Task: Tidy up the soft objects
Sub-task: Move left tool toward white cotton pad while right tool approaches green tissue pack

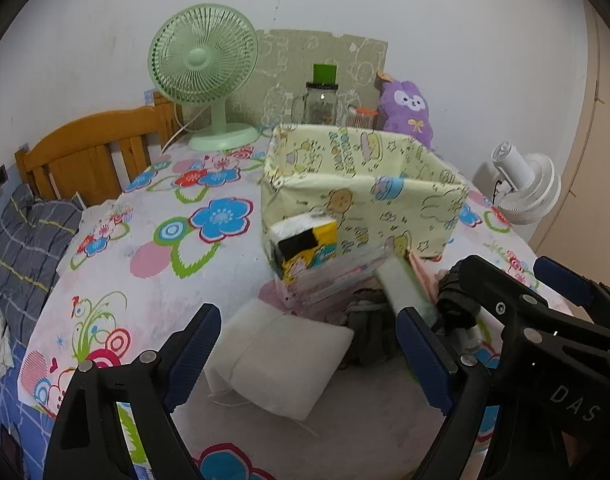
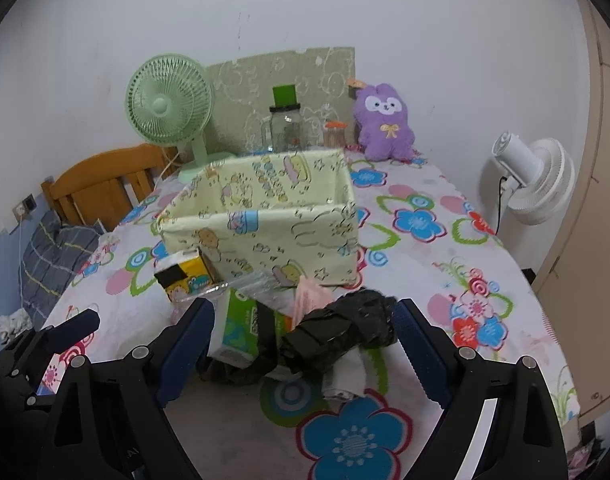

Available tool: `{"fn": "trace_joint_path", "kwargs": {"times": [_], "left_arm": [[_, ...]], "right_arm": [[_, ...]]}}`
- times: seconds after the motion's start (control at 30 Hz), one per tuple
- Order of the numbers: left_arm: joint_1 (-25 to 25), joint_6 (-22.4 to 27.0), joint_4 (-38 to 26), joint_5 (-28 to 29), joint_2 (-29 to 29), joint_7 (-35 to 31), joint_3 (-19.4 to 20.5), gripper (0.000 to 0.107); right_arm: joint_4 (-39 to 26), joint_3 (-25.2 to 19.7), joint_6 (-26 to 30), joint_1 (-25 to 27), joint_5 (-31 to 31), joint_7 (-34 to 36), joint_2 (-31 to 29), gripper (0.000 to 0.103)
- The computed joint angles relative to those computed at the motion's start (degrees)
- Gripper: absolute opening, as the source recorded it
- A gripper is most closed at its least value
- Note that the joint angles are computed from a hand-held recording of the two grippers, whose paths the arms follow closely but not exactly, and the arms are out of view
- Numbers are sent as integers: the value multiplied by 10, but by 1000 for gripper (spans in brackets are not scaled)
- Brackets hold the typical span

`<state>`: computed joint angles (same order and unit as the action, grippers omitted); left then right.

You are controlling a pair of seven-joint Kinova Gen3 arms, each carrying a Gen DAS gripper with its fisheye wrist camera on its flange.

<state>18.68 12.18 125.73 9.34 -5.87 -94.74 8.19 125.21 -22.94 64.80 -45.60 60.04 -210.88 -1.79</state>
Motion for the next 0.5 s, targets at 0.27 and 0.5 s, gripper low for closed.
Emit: {"fn": "trace_joint_path", "kwargs": {"times": [0.27,0.5], "left_arm": [[-2,8,-1,18,20,-34,-13,90],[-12,19,-6,61,36,-88,-16,90]], "right_arm": [[-20,15,-22,-1,-3,24,29,92],[-36,35,-41,-3,-12,46,52,92]]}}
